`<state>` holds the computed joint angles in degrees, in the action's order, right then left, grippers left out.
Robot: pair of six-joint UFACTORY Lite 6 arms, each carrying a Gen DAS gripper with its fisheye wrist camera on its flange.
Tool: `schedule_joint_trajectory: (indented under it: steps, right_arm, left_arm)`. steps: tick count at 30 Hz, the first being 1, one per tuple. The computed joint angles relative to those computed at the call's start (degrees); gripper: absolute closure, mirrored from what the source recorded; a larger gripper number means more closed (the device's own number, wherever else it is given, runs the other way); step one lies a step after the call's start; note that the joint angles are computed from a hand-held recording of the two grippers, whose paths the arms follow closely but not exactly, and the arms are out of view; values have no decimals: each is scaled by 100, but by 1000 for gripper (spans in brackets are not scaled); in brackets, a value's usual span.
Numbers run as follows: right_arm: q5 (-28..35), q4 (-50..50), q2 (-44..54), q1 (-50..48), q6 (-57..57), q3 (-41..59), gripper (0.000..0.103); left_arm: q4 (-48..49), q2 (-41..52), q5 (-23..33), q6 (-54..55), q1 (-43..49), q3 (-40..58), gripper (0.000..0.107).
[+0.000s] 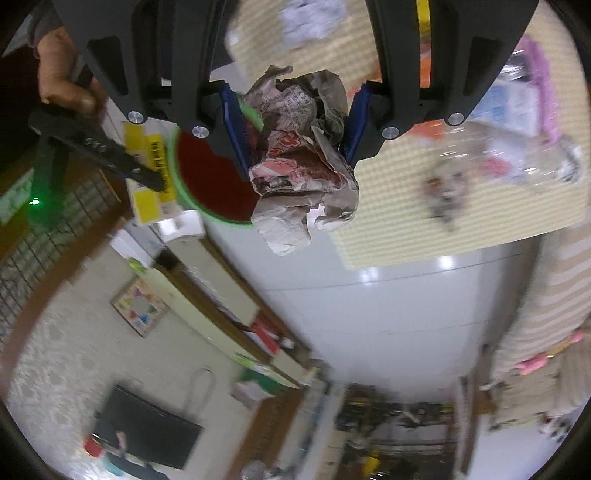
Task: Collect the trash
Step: 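Carry the crumpled paper and yellow packet in both tools over the green-rimmed bucket, then open both tools to drop the paper and packet into the bucket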
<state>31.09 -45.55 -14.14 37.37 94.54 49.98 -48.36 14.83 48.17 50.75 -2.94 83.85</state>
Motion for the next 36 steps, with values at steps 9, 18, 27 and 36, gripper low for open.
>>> schedule_joint_trajectory:
  steps: [9,18,27,36]
  right_arm:
    - [-1086,-100,-206,-881,97,-1008,54]
    - [-1681,-516,142,-1367,318,-1187,52]
    - [-1170,-776,261,-1122,458,-974,15]
    - [-400,-635,441,-563,338,-445,5]
  left_arm:
    - [-362,1104,-16,-310,-1236,734,63]
    - [-293,2144,-256,-623,-1706,1392,59]
    - [-621,2165,-224,-391,-1528,1375,12]
    - [-373,1355,-417,-147,-1121,704,12]
